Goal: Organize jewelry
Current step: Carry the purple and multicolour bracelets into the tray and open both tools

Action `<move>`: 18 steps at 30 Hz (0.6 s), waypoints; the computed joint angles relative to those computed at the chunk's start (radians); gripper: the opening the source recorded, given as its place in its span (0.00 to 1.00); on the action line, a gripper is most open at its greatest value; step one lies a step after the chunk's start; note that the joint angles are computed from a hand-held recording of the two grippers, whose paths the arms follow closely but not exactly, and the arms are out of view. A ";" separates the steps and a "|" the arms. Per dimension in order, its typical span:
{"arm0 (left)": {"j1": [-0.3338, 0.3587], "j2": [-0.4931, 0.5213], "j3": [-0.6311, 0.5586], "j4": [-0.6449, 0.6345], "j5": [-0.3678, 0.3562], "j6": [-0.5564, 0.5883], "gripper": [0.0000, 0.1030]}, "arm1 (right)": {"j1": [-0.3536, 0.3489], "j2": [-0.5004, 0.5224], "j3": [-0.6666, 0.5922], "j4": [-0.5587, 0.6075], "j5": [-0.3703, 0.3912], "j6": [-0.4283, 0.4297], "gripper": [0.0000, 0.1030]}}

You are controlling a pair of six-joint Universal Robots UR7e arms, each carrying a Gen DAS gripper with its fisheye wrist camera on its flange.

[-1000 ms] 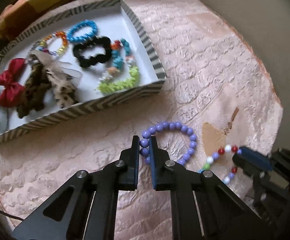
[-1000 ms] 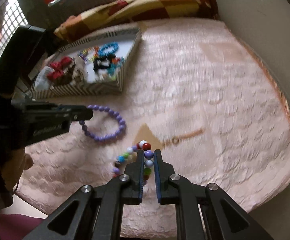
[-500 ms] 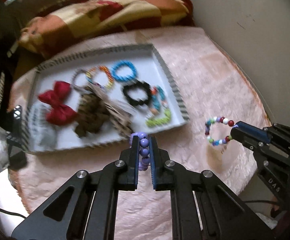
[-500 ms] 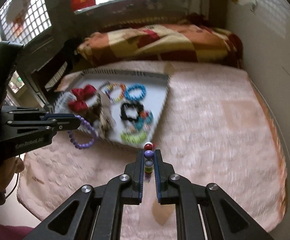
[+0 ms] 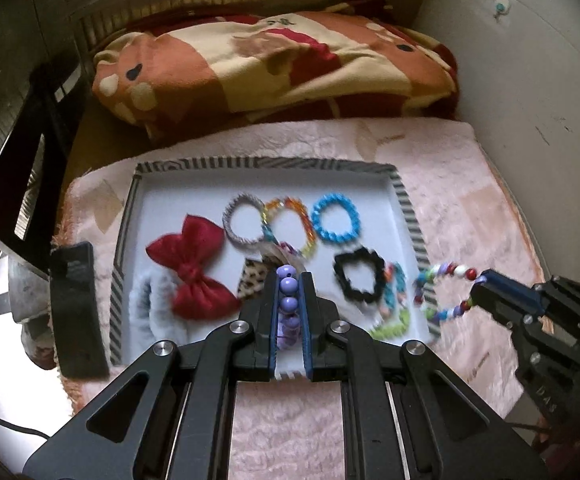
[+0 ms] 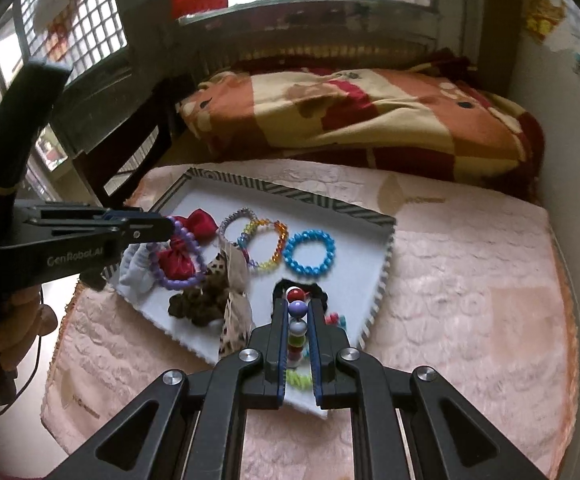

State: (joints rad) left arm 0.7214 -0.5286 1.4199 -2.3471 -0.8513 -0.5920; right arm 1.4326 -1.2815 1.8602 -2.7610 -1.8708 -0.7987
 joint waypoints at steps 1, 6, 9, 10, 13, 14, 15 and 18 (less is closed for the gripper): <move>0.006 0.011 -0.021 0.010 0.004 0.002 0.08 | 0.000 0.015 -0.018 0.017 0.001 0.004 0.08; 0.032 0.059 -0.112 0.050 0.011 0.005 0.08 | -0.001 0.102 -0.119 0.085 -0.019 0.001 0.08; 0.057 0.098 -0.185 0.079 -0.001 0.004 0.08 | -0.002 0.162 -0.186 0.114 -0.051 -0.012 0.08; 0.065 0.110 -0.207 0.089 -0.002 0.001 0.08 | -0.004 0.182 -0.210 0.123 -0.064 -0.015 0.08; 0.088 0.142 -0.263 0.125 0.007 -0.020 0.08 | -0.011 0.256 -0.289 0.108 -0.130 -0.036 0.08; 0.096 0.150 -0.278 0.141 0.011 -0.032 0.08 | -0.013 0.273 -0.305 0.098 -0.146 -0.044 0.08; 0.105 0.156 -0.291 0.158 0.016 -0.045 0.08 | -0.016 0.293 -0.327 0.090 -0.162 -0.051 0.08; 0.130 0.163 -0.309 0.219 0.051 -0.097 0.08 | -0.019 0.336 -0.372 0.068 -0.195 -0.082 0.08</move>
State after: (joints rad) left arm 0.8512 -0.3656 1.1112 -2.1285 -0.8007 -0.6891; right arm 1.4137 -0.9459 1.4885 -2.6927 -2.0654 -0.8804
